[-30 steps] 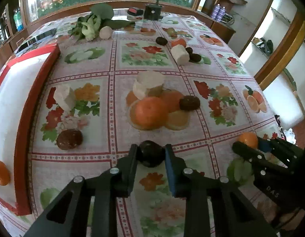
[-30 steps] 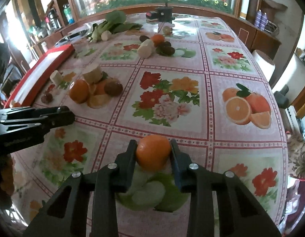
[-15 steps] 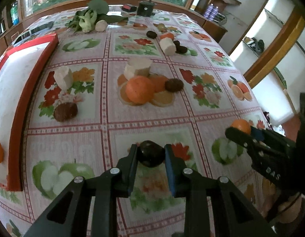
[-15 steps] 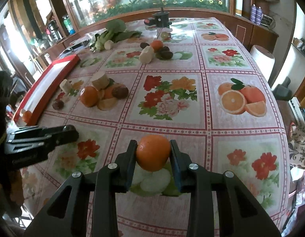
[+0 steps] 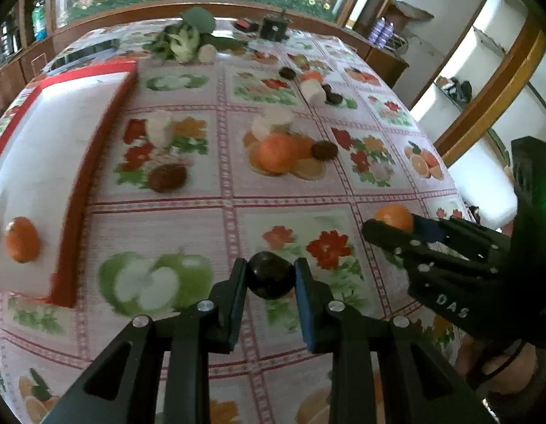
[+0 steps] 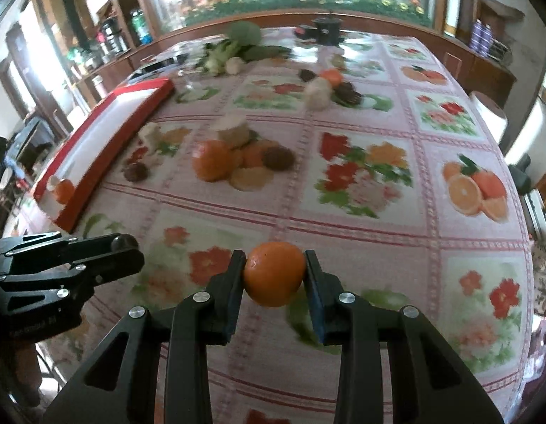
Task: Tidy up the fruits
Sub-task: 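Carry both fruits into the white tray and open both grippers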
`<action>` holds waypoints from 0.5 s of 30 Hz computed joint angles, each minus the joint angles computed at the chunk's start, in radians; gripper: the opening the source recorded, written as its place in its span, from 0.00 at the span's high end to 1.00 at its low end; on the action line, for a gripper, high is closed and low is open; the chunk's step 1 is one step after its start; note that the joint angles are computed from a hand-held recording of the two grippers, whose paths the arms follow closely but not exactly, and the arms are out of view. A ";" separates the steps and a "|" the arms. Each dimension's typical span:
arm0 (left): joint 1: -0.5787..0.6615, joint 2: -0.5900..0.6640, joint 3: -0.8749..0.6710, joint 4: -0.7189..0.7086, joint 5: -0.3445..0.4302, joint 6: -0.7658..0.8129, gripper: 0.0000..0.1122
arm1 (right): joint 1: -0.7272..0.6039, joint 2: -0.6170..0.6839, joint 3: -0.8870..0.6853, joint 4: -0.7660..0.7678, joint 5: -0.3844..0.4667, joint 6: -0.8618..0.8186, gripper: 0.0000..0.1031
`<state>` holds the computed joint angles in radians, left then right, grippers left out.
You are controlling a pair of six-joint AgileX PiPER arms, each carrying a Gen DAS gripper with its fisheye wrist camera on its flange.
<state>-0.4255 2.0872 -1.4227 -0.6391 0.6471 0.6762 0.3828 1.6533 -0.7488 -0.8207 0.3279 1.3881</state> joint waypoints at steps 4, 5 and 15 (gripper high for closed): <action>0.053 -0.023 0.008 -0.026 0.002 0.019 0.74 | 0.041 0.054 -0.104 0.068 0.027 -0.097 0.69; 0.067 -0.028 0.007 -0.024 0.003 0.020 0.74 | 0.047 0.068 -0.130 0.090 0.028 -0.127 0.69; 0.225 -0.008 -0.063 -0.009 0.015 -0.004 0.74 | 0.085 0.262 -0.451 0.436 0.073 -0.548 0.69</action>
